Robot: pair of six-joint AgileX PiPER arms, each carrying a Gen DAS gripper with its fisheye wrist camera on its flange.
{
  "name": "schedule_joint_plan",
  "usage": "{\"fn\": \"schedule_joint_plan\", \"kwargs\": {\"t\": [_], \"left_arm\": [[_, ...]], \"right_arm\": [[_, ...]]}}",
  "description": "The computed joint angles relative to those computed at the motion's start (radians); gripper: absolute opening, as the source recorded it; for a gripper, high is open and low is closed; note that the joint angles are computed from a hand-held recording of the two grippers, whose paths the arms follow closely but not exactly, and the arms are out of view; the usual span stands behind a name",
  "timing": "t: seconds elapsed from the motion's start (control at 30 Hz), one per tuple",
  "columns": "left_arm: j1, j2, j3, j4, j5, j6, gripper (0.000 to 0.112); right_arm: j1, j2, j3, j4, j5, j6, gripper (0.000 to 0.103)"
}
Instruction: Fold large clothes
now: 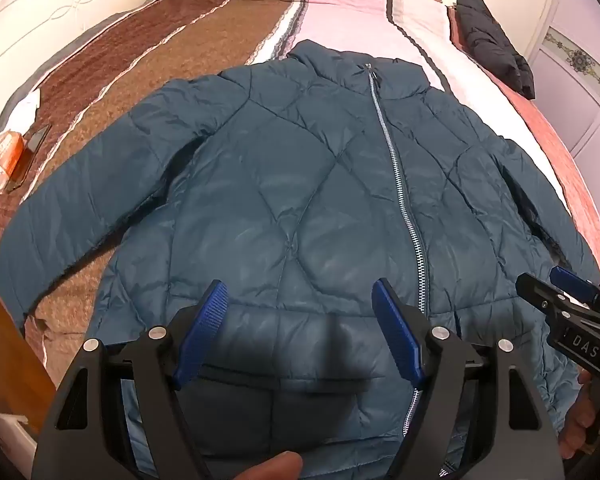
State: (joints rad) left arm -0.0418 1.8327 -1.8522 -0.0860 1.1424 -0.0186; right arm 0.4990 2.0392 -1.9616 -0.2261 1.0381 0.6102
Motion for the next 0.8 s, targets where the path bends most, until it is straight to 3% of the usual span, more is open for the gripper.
{"fn": "schedule_joint_plan", "kwargs": {"t": [0.8], "left_arm": [[-0.015,-0.022,0.079,0.021,-0.035,-0.015,0.073]], "right_arm": [[-0.018,-0.009,0.038,0.039,-0.024,-0.004,0.071]]}}
